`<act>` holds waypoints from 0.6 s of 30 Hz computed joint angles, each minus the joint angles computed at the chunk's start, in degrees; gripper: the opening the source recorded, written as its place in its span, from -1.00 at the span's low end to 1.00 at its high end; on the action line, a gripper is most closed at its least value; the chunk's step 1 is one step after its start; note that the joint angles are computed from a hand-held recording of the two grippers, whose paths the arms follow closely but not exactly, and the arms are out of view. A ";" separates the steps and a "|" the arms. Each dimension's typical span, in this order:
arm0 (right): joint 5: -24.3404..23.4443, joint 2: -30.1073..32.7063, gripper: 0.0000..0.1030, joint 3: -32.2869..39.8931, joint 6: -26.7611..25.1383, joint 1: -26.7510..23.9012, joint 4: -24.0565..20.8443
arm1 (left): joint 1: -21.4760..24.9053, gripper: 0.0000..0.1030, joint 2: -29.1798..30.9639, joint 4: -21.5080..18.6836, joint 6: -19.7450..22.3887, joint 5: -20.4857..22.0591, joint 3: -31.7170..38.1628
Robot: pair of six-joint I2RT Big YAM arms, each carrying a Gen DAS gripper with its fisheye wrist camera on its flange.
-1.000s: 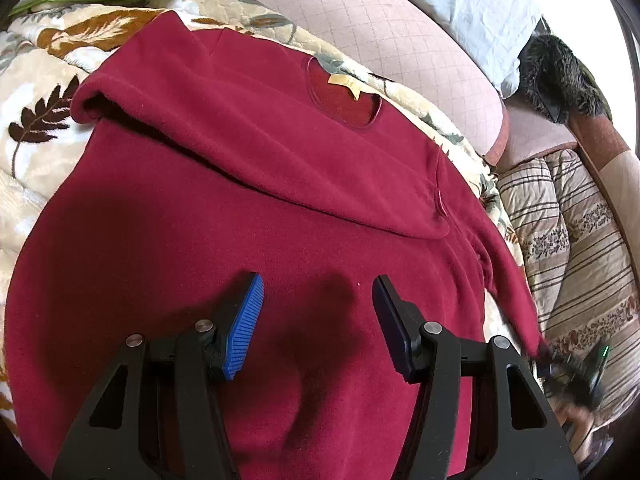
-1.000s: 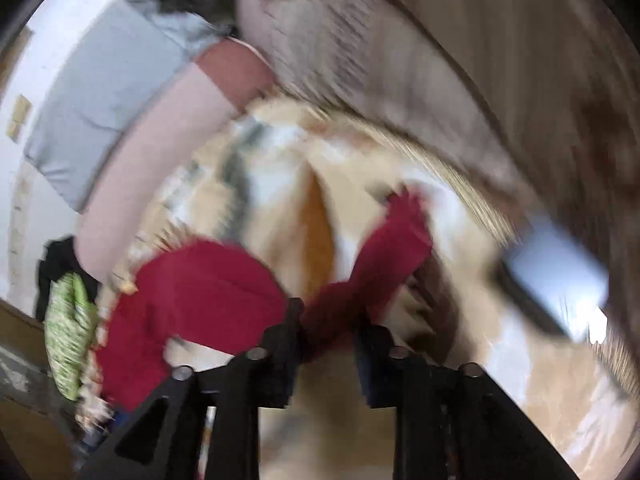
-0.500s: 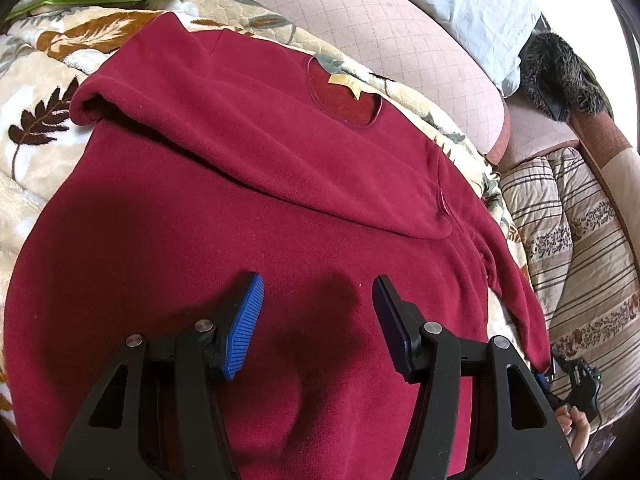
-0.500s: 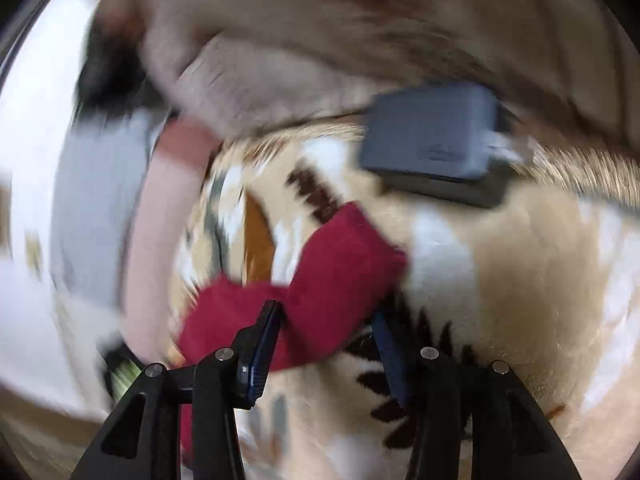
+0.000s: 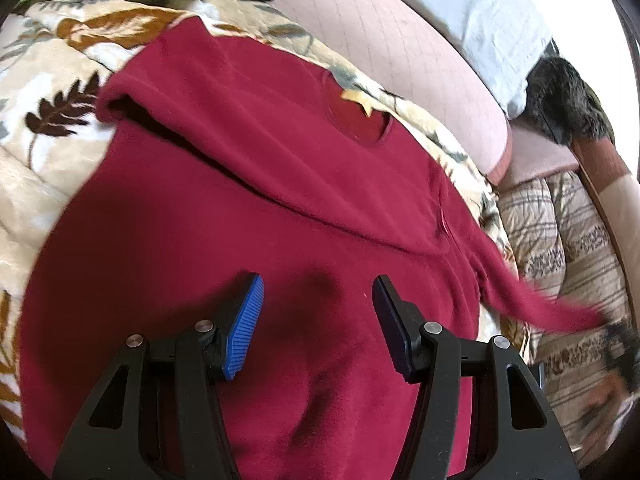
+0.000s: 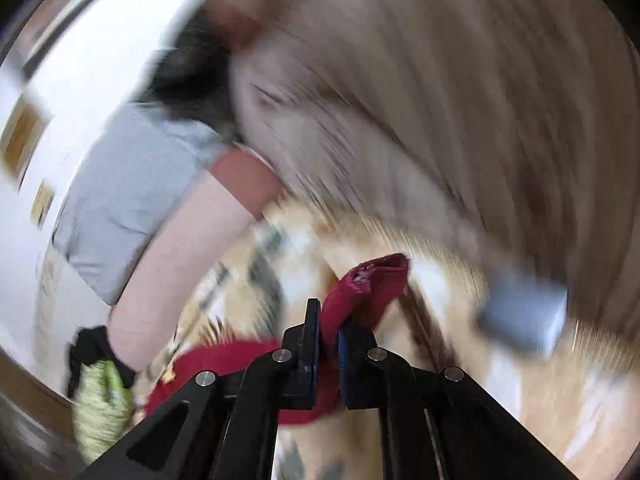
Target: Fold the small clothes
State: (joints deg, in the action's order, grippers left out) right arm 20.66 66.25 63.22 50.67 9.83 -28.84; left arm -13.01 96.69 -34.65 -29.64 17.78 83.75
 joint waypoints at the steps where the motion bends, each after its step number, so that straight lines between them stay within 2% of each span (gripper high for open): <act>1: 5.89 0.83 -0.87 3.82 -4.54 2.20 -1.37 | 0.13 0.10 -0.08 0.05 -0.41 -0.27 -0.01; 2: 12.79 2.14 -0.87 8.33 -11.21 4.97 -1.75 | 0.27 0.10 -0.17 0.10 -0.83 -0.40 -0.04; 4: 18.34 4.92 -0.87 13.65 -21.35 7.98 -1.08 | 0.40 0.10 -0.37 0.04 -1.33 -0.51 -0.11; 5: 19.65 7.45 -0.87 17.01 -26.20 9.11 -2.37 | 0.50 0.10 -0.57 -0.07 -1.53 -0.53 -0.15; 8: 18.55 13.04 -0.87 22.98 -28.56 9.82 -7.02 | 0.67 0.10 -1.74 0.31 -2.17 -2.66 -0.81; 12: 17.54 18.81 -0.87 27.95 -27.76 11.55 -7.87 | 1.74 0.10 -4.05 3.40 -4.76 -7.05 -2.83; 15: 15.70 26.07 -0.87 34.49 -29.77 14.37 -8.53 | 3.14 0.10 -5.34 4.73 -8.24 -11.60 -4.18; 18: 13.82 33.97 -0.87 42.39 -31.98 18.28 -8.32 | 5.02 0.10 -5.31 4.10 -12.27 -12.61 -4.82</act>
State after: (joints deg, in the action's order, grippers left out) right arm 34.48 100.22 105.61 18.69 28.11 -37.16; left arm -7.99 91.38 -30.56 -41.91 5.17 78.93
